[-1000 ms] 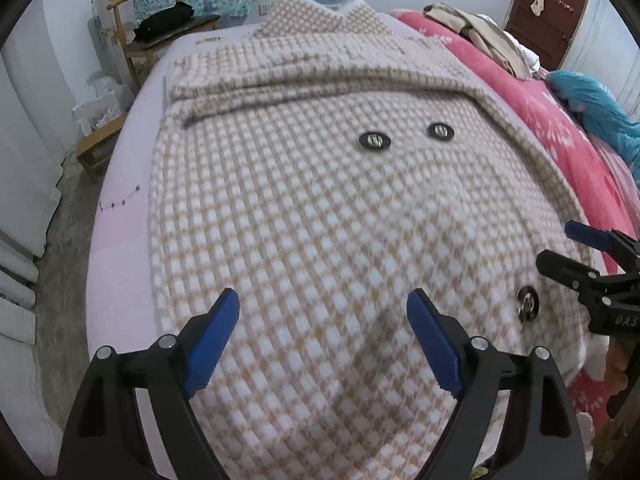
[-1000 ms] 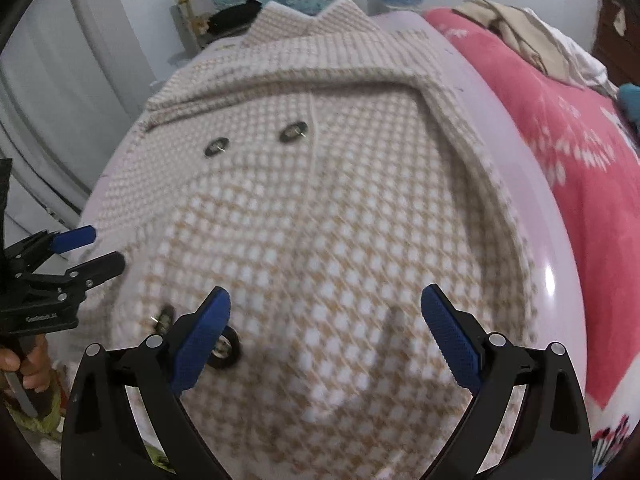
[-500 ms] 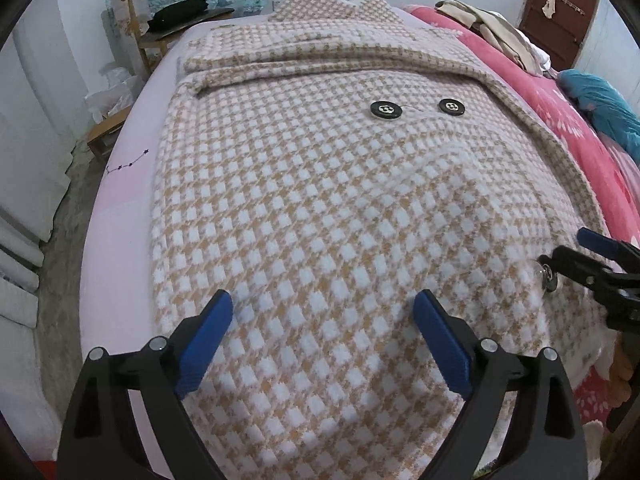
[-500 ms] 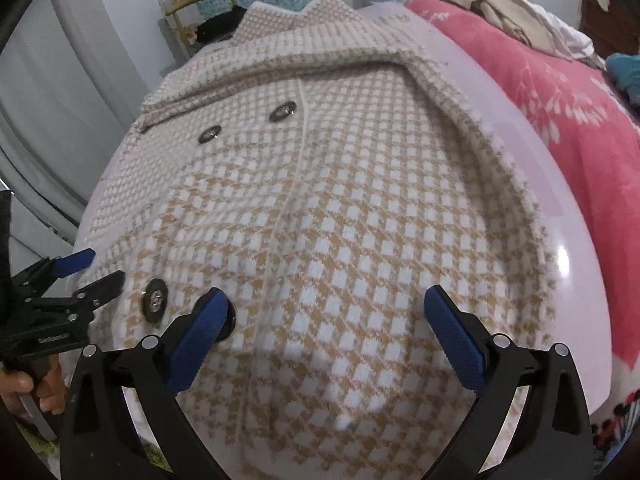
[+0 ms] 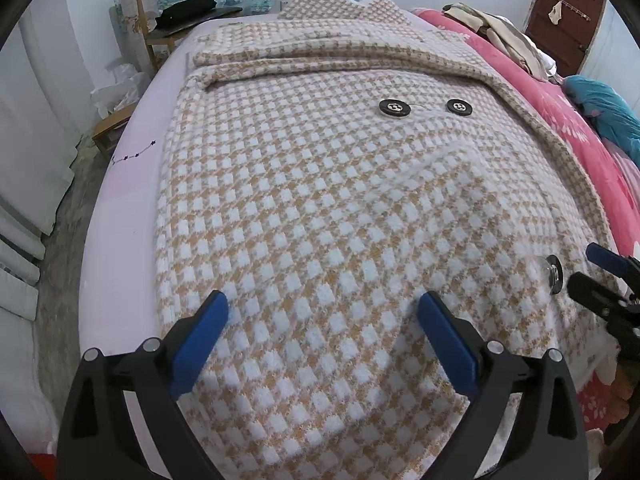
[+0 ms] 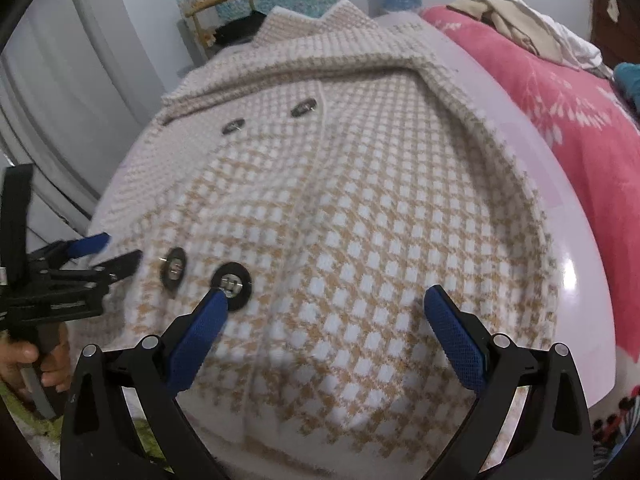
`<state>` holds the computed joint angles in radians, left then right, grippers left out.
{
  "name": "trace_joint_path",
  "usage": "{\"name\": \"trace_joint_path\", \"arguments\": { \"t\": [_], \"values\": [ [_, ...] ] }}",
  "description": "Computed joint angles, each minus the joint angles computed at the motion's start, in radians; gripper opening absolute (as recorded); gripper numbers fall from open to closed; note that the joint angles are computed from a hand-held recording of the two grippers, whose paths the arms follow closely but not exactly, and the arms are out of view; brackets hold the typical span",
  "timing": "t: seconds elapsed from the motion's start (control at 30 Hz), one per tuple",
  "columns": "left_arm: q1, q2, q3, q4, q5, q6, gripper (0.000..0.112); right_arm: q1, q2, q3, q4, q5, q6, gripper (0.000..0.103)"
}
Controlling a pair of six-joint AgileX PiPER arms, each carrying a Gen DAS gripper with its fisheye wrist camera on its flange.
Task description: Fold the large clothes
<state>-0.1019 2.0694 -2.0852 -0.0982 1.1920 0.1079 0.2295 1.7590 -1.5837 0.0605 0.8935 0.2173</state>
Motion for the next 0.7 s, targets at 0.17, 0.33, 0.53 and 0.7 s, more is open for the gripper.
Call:
{"name": "trace_joint_path", "arguments": {
  "t": [0.17, 0.33, 0.53, 0.7],
  "values": [
    [0.002, 0.002, -0.006, -0.001, 0.005, 0.001, 0.094, 0.016, -0.014, 0.017, -0.009, -0.005, -0.029, 0.095],
    [-0.002, 0.009, -0.016, 0.003, 0.012, -0.003, 0.094, 0.048, -0.005, 0.022, -0.026, 0.000, -0.044, 0.095],
    [-0.001, 0.009, -0.015, 0.003, 0.010, -0.001, 0.095, 0.063, 0.020, 0.005, -0.054, 0.019, -0.029, 0.095],
    [-0.002, 0.007, -0.012, 0.005, 0.007, -0.002, 0.095, 0.062, 0.028, -0.004, -0.055, 0.026, -0.030, 0.095]
  ]
}}
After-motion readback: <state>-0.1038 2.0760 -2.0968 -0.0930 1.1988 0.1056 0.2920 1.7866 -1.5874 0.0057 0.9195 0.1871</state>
